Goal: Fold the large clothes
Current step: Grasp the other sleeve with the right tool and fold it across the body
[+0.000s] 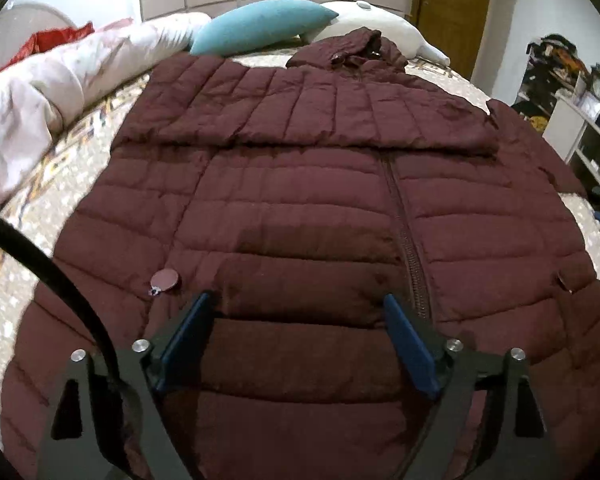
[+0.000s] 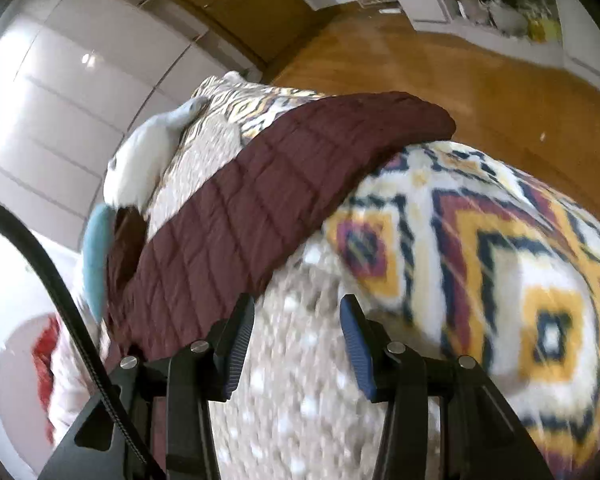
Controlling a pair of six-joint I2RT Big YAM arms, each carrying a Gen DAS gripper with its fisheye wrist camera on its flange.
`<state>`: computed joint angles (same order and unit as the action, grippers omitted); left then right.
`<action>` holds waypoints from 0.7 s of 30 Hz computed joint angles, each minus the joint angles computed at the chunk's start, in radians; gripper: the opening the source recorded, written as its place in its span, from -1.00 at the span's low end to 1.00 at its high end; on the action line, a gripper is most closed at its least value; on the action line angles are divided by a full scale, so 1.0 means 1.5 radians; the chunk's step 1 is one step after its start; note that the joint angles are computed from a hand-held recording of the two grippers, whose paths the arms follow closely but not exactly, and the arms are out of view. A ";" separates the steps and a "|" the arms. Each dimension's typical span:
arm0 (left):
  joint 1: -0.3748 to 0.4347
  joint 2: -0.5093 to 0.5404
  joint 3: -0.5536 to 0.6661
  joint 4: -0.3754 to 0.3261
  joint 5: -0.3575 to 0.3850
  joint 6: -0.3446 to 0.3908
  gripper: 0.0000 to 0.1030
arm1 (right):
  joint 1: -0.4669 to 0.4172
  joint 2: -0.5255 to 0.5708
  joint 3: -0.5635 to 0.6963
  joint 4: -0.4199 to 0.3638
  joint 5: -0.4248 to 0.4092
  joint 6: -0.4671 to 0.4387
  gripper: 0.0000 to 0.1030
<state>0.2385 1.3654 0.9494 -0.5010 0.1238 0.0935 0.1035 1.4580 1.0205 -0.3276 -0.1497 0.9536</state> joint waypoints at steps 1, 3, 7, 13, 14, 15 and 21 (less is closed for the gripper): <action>0.000 0.000 -0.002 0.004 0.003 -0.001 0.73 | -0.012 0.017 0.007 0.011 -0.011 0.015 -0.06; -0.005 -0.003 -0.009 0.013 -0.005 0.002 0.77 | -0.034 0.042 0.016 0.038 -0.032 0.045 -0.06; -0.009 0.003 -0.006 0.017 -0.012 0.003 0.81 | -0.066 0.093 0.035 0.100 -0.053 0.098 -0.06; -0.012 0.006 -0.006 0.019 -0.024 0.008 0.85 | -0.085 0.164 0.161 0.009 -0.012 0.047 -0.08; -0.011 0.006 -0.006 0.019 -0.024 0.008 0.85 | -0.081 0.169 0.183 -0.027 0.005 0.026 -0.35; -0.011 0.006 -0.006 0.018 -0.024 0.008 0.86 | -0.076 0.175 0.210 -0.067 0.029 0.001 -0.51; -0.010 0.006 -0.006 0.019 -0.020 0.007 0.86 | -0.002 0.152 0.327 -0.230 0.244 -0.186 -0.78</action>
